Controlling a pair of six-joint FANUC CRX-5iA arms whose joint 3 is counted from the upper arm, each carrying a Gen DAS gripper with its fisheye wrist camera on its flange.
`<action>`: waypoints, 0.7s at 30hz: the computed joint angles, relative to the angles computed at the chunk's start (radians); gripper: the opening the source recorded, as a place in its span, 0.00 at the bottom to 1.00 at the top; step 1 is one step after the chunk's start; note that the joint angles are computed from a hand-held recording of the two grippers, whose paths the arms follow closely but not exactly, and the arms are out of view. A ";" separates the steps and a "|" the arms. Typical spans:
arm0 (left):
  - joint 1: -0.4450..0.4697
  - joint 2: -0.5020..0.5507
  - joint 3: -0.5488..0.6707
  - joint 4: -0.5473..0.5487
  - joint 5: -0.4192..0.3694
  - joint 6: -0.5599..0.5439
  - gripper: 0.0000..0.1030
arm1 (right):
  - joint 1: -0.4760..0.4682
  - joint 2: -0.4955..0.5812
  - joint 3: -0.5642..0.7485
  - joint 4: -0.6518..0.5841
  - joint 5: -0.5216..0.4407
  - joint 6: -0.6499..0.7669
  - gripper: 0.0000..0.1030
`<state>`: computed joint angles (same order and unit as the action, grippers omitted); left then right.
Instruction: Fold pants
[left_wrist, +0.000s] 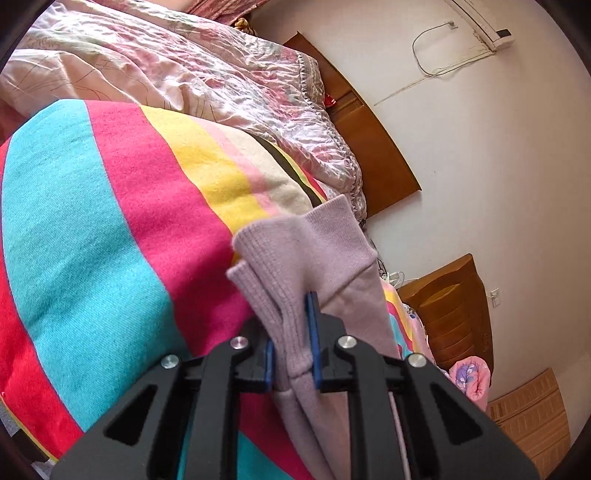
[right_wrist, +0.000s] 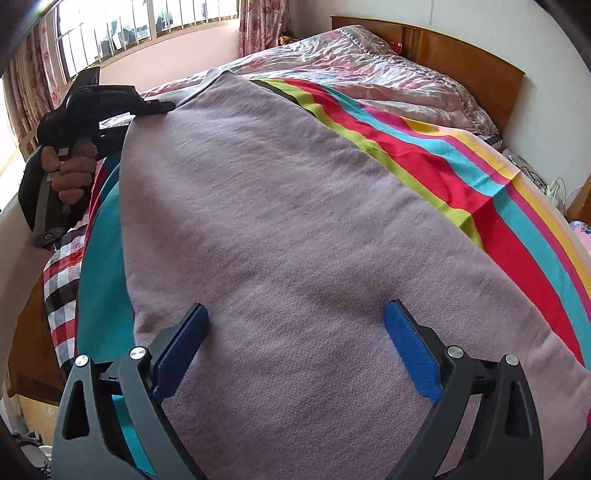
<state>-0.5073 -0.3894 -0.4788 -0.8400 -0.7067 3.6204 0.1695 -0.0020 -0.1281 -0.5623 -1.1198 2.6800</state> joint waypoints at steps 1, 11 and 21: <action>-0.002 0.005 0.010 0.001 -0.015 0.000 0.14 | -0.013 0.005 0.010 -0.014 -0.014 0.004 0.90; -0.348 0.412 0.664 -0.182 -0.604 -0.513 0.14 | -0.515 0.099 0.315 -0.436 -0.203 -0.030 0.90; -0.479 1.015 1.290 0.094 -0.422 -1.463 0.39 | -0.777 0.212 0.467 -0.486 -0.062 -0.179 0.90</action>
